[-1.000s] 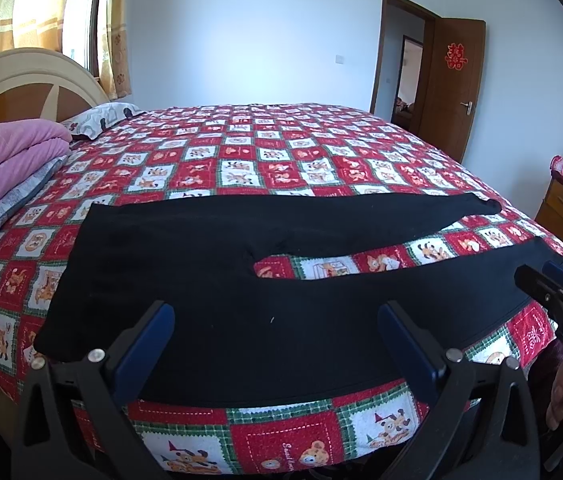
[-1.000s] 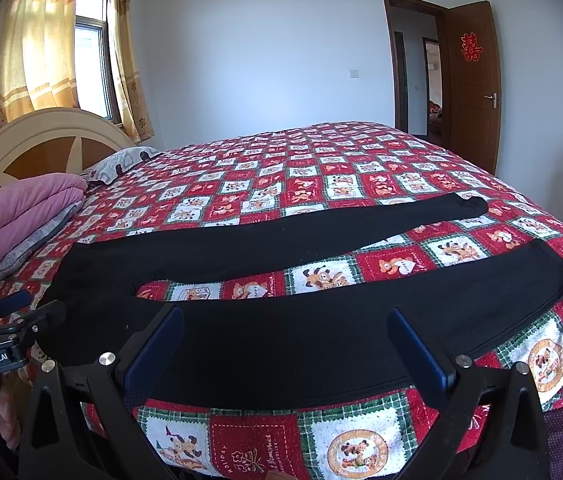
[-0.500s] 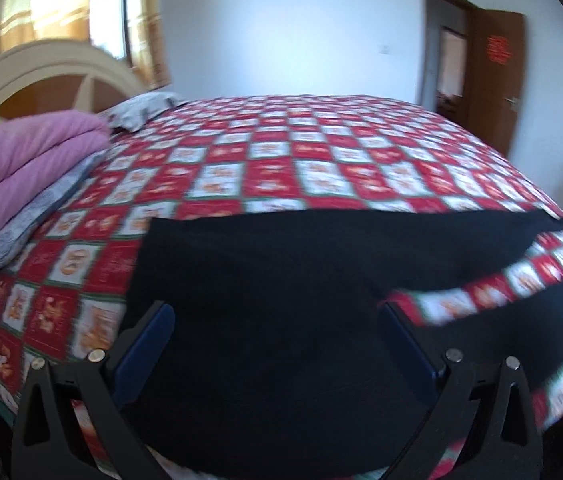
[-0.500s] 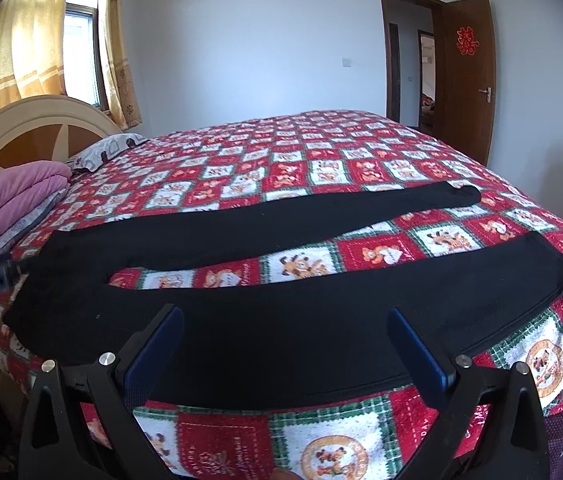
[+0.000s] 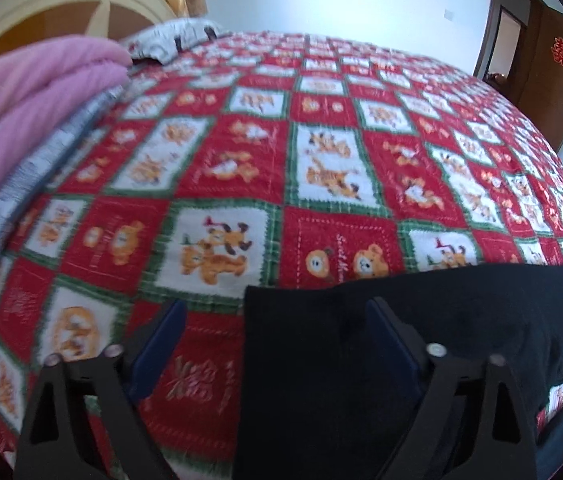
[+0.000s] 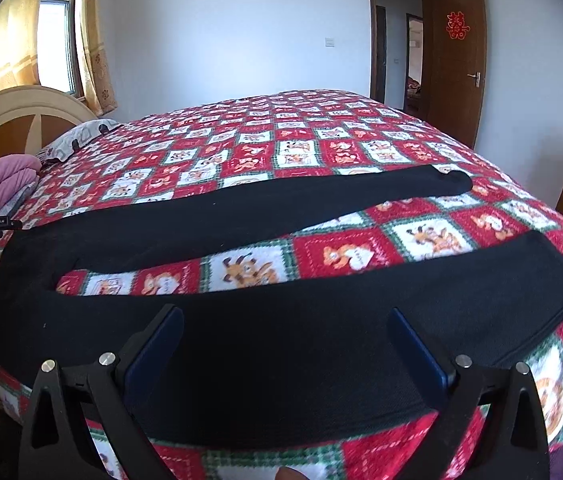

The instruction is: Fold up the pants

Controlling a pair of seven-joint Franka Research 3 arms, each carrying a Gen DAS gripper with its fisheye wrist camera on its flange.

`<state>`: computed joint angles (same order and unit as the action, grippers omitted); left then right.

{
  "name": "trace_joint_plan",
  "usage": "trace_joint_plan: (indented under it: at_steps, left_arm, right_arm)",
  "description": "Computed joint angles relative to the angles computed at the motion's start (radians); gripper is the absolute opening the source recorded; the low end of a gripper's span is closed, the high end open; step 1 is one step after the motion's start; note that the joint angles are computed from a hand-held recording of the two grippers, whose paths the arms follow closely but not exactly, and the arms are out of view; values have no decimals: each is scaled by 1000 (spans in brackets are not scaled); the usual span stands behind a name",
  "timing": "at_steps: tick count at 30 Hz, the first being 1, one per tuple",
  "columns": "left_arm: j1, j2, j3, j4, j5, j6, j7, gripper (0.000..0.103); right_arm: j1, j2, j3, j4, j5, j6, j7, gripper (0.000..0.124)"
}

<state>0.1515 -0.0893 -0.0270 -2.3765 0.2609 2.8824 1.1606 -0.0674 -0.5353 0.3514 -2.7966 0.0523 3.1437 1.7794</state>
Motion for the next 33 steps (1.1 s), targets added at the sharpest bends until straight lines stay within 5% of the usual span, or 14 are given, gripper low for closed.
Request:
trace_joint_plan:
  at_steps: [4, 9, 13, 17, 21, 26, 33]
  left_arm:
    - [-20, 68, 14, 44, -200, -23, 179, 69]
    - [-14, 85, 1, 37, -322, 21, 311, 65]
    - [-18, 78, -4, 34, -522, 26, 501, 51]
    - [-19, 93, -9, 51, -532, 27, 542, 40]
    - [-16, 105, -18, 55, -586, 46, 598, 39]
    - [-1, 118, -46, 65, -892, 62, 860, 39]
    - [-15, 125, -42, 42, -723, 130, 723, 41]
  right_arm:
    - [-8, 44, -55, 59, -19, -3, -55, 102]
    - [25, 148, -195, 191, -6, -41, -162, 102]
    - [30, 273, -289, 361, 19, -150, -219, 101]
    - [51, 405, -380, 555, 92, -279, -276, 88]
    - [48, 550, -429, 758, 186, -419, -311, 79]
    - [41, 712, -456, 955, 102, -525, -238, 78]
    - [2, 912, -450, 1195, 149, -618, -279, 78]
